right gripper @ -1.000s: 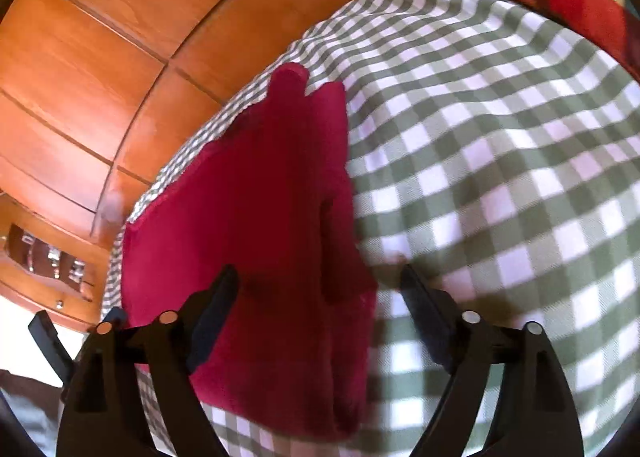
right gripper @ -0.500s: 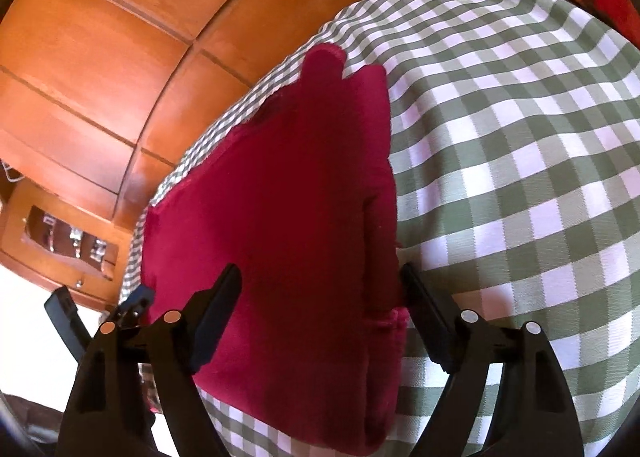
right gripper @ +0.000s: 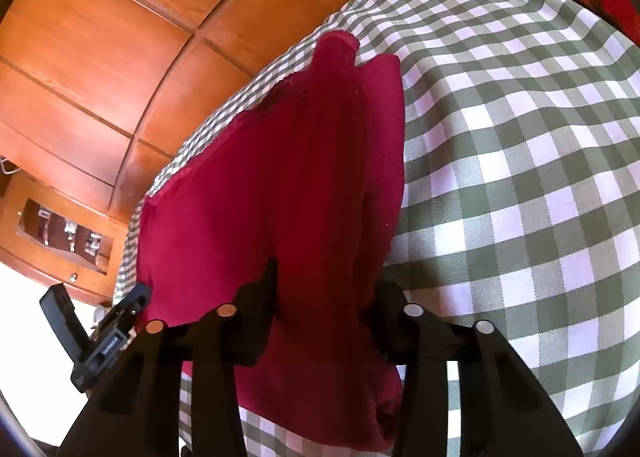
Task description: Fold small clothes
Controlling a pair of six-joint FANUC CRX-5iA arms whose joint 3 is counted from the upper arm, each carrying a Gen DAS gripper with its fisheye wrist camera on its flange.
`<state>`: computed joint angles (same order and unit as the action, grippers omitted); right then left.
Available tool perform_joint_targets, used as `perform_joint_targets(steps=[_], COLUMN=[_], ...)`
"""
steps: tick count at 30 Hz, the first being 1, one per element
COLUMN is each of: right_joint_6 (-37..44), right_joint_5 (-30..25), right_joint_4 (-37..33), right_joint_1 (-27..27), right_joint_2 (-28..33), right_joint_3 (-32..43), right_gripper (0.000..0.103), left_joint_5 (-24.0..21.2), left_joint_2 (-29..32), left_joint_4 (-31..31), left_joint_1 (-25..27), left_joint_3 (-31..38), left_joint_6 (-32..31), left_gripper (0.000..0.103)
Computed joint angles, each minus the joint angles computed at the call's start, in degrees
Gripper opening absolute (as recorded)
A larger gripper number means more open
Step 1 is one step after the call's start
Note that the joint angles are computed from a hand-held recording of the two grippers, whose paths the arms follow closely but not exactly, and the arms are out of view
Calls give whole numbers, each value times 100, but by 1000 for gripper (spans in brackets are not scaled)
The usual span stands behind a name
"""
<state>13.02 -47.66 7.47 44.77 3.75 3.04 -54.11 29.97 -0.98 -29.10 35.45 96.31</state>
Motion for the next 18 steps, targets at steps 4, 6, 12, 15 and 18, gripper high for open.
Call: perform_joint_targets(steps=[4,6,12,15,18], right_joint_6=[-155,-255,85,586,1419], right_joint_5=[-189,-182,-324,-438,-857], right_joint_4=[227,408,816,779,531], right_joint_1=[84,143,280,321,363], right_joint_2=[98,137,587,999,1819], right_joint_3=[224,338,1307,2088,3492], right_gripper=[32,31,30,29,29], left_joint_5=[38,46,323,589,837], left_joint_2=[-71,-108,-368,-581,-815], left_joint_4=[82,83,706,1419,2238], left_joint_1=[38,48,306,567,838], left_joint_3=[-123,-175,-687,-1173,-1741], left_joint_6=[11,48,-149,-528,-1067], left_gripper=[65,65,63,52,43])
